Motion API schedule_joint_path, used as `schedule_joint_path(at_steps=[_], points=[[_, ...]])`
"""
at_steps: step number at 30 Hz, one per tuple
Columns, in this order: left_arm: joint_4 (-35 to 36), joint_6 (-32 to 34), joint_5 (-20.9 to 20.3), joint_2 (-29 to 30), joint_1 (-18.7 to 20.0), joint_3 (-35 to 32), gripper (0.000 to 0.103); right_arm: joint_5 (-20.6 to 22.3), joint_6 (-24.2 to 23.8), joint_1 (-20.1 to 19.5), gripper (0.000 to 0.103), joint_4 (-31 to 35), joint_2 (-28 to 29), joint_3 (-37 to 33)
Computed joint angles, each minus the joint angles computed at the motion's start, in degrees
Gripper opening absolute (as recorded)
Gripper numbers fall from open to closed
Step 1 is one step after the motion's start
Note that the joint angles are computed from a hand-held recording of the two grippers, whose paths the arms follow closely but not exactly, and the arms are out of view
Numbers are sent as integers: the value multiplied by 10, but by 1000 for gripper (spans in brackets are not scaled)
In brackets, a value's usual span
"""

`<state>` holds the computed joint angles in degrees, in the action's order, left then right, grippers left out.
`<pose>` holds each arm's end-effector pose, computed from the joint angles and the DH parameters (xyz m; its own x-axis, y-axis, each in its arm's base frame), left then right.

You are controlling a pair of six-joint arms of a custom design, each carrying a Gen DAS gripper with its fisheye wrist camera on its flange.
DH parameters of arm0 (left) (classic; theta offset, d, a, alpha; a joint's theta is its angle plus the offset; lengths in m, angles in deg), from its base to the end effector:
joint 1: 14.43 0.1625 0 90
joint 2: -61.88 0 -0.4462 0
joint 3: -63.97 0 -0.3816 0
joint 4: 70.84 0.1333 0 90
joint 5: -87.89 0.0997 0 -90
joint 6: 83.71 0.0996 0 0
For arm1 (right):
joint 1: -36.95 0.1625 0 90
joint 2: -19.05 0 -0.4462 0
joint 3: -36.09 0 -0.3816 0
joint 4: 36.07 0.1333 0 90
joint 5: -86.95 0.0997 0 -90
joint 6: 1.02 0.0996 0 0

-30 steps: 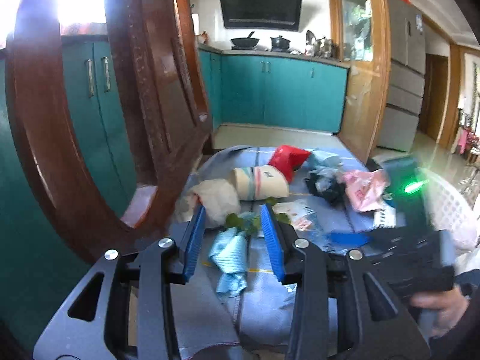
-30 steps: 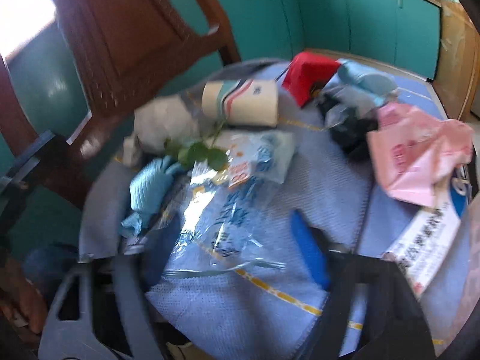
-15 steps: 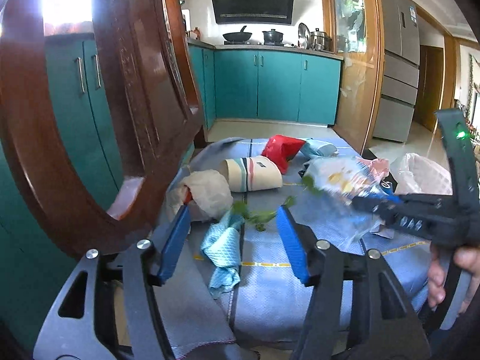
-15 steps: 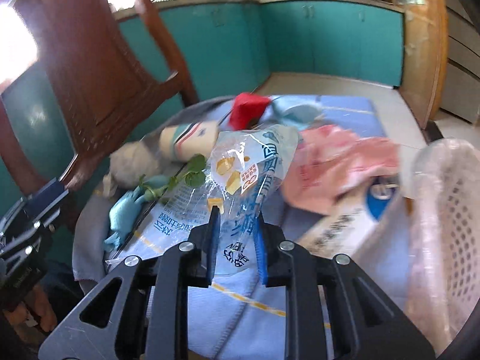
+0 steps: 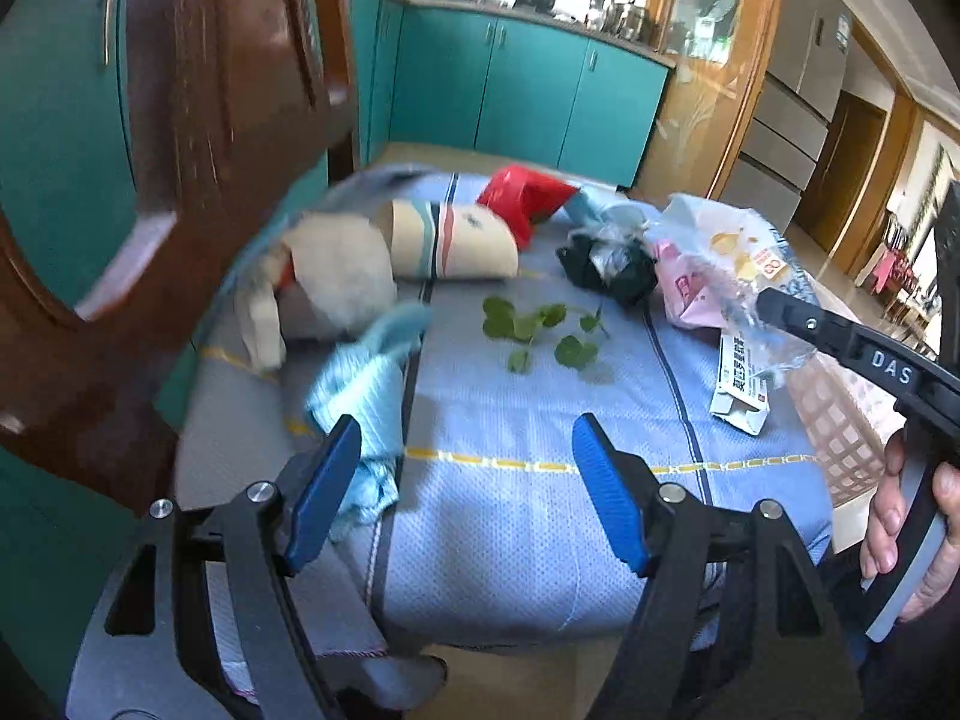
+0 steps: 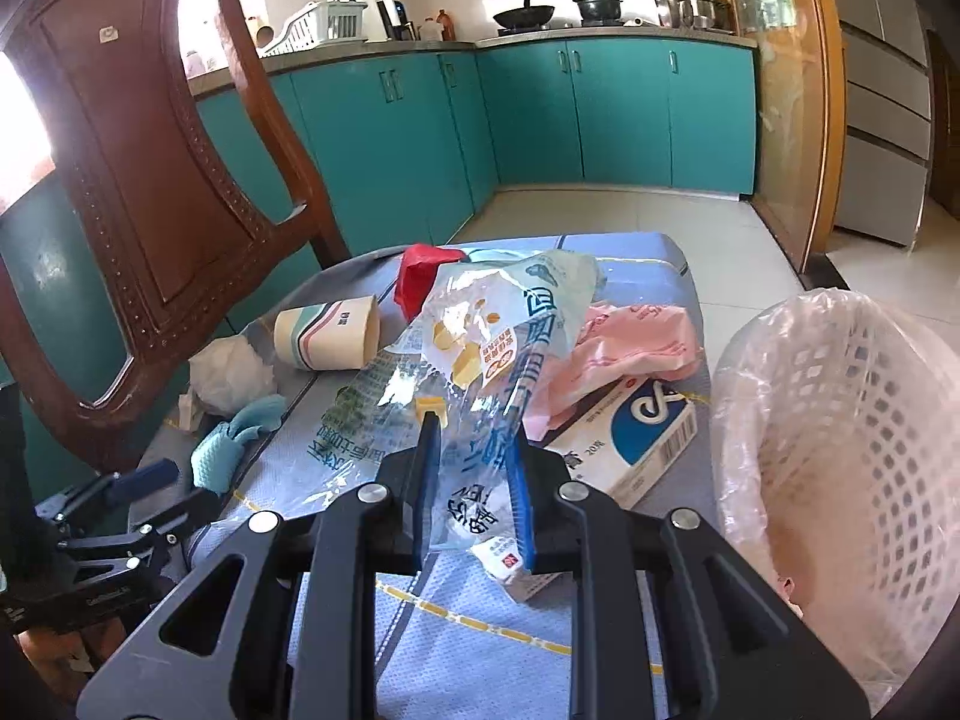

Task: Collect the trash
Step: 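Grasp the light-blue cloth with the left tool while the right tool holds the clear bag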

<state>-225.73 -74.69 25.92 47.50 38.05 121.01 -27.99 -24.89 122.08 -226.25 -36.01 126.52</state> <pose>-0.3678 -0.7747 -0.0289 -0.7100 0.5068 -0.4889 0.6835 0.6629 -0.3054 0.0323 -0.6961 0.3592 -0.8112 0.2465 0.5303 -0.3195 0.5728 -0.7549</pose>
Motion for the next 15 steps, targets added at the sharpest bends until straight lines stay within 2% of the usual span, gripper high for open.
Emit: schedule_joint_path(at_steps=[5,11,12,15], points=[[50,-26,11,13,4,-29,74,0,7,-1,22,6,1,-1],[88,-35,59,43,0,-75,73,8,1,1,22,8,-4,2],[94,-37,76,52,-1,-88,71,8,-1,1,22,7,-4,3],[95,-34,104,65,-2,-103,53,8,-2,1,22,7,-4,4]])
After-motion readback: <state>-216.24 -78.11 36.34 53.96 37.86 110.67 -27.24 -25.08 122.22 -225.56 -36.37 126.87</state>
